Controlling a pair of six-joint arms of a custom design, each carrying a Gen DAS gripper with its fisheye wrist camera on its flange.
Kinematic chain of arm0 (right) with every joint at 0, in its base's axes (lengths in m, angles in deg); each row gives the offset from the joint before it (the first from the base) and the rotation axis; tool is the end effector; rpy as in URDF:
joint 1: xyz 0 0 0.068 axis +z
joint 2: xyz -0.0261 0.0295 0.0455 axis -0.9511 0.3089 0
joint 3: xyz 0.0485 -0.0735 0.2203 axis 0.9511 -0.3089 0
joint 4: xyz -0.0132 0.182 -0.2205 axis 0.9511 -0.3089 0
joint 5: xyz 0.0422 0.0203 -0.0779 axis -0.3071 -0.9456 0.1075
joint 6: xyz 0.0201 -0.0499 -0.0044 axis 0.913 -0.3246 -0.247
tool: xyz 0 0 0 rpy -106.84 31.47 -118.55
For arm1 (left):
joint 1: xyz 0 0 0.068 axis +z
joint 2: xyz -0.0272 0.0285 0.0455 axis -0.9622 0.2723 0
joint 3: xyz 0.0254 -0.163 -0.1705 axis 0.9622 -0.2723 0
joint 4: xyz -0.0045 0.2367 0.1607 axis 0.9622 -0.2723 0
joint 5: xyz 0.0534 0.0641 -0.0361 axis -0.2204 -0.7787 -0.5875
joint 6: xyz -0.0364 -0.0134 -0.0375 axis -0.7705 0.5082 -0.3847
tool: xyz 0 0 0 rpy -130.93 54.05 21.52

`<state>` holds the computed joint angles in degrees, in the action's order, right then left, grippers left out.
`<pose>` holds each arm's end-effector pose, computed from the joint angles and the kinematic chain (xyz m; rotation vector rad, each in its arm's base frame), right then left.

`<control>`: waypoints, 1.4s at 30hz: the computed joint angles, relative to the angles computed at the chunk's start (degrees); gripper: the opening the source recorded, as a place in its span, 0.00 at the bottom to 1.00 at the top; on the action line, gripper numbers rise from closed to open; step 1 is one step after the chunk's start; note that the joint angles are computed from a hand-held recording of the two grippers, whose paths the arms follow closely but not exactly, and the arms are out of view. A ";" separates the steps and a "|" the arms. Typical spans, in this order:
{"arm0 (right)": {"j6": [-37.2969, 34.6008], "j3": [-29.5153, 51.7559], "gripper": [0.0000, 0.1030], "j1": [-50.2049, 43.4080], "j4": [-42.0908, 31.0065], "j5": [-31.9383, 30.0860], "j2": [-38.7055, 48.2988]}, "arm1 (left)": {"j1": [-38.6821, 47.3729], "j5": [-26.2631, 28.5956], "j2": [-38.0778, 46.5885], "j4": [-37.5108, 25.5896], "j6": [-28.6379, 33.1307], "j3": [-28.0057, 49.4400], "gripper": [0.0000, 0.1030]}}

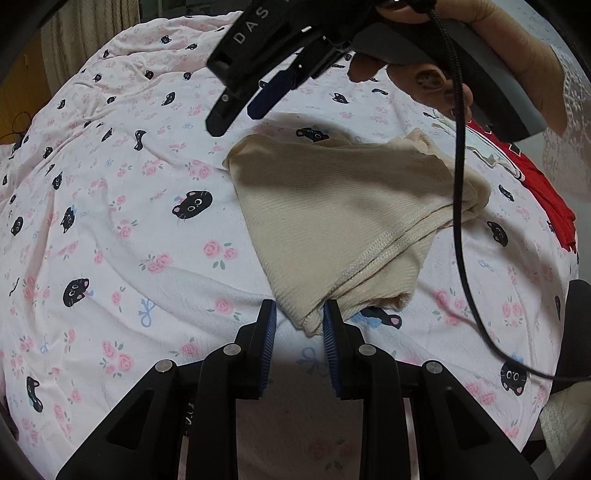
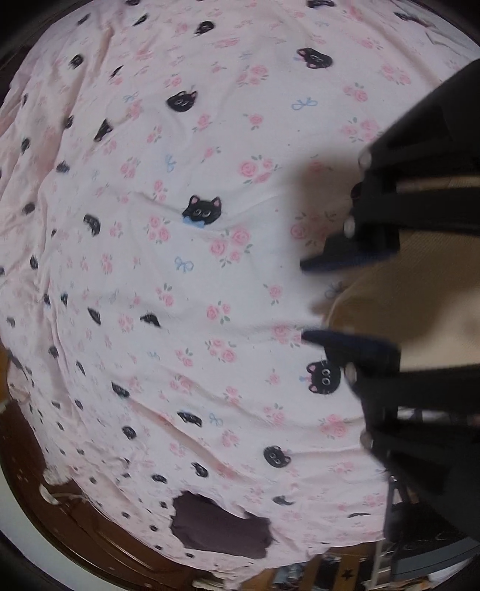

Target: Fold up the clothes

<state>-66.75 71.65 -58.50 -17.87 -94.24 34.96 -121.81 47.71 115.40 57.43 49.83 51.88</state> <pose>0.3786 0.1026 0.1445 -1.0546 2.6518 0.4251 0.1609 -0.1636 0.0968 0.3263 2.5611 -0.1823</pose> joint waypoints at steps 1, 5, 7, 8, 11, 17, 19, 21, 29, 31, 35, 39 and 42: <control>-1.55 -0.06 0.49 0.87 -0.22 0.99 -0.33 | 0.14 0.07 -0.05 -0.06 0.12 0.03 0.22; -8.22 0.27 0.47 6.50 -0.88 9.68 -0.03 | 0.73 0.41 -0.23 0.03 0.71 -0.14 0.22; -11.84 0.14 0.45 9.16 -1.22 13.80 0.14 | 1.37 0.93 -0.35 0.25 1.18 -0.29 0.22; -13.61 0.15 0.38 10.49 -1.39 15.84 0.31 | 1.57 1.12 -0.43 0.30 1.31 -0.34 0.22; -14.72 1.10 0.22 13.14 -1.41 21.50 2.53 | 1.95 1.46 -0.41 0.57 1.61 -0.49 0.22; -14.74 5.05 0.04 15.96 -4.22 27.07 7.83 | 1.79 1.57 -1.81 0.17 1.36 -1.29 0.23; -13.82 6.68 0.03 15.73 -5.50 27.03 9.02 | 1.49 1.37 -2.60 -0.24 1.13 -1.66 0.23; -12.96 7.20 0.03 15.36 -5.14 27.27 9.06 | 1.86 1.57 -2.76 -0.18 1.42 -1.78 0.23; -4.54 17.41 0.02 8.91 -9.58 18.29 11.75 | 1.43 1.14 -1.82 0.18 1.23 -1.45 0.23; -3.17 19.77 0.02 7.02 -10.81 15.83 12.65 | 1.38 1.07 -1.63 0.23 1.22 -1.34 0.23; -5.50 19.72 0.04 4.29 -13.11 10.98 12.33 | 1.09 0.97 -1.65 0.12 0.92 -1.36 0.23; -8.25 17.69 0.06 4.91 -16.02 5.66 11.93 | 1.20 1.01 -0.58 0.59 1.02 -0.79 0.23; -10.02 16.69 0.06 6.37 -17.85 5.07 12.69 | 0.92 0.85 -0.85 0.30 0.82 -0.81 0.23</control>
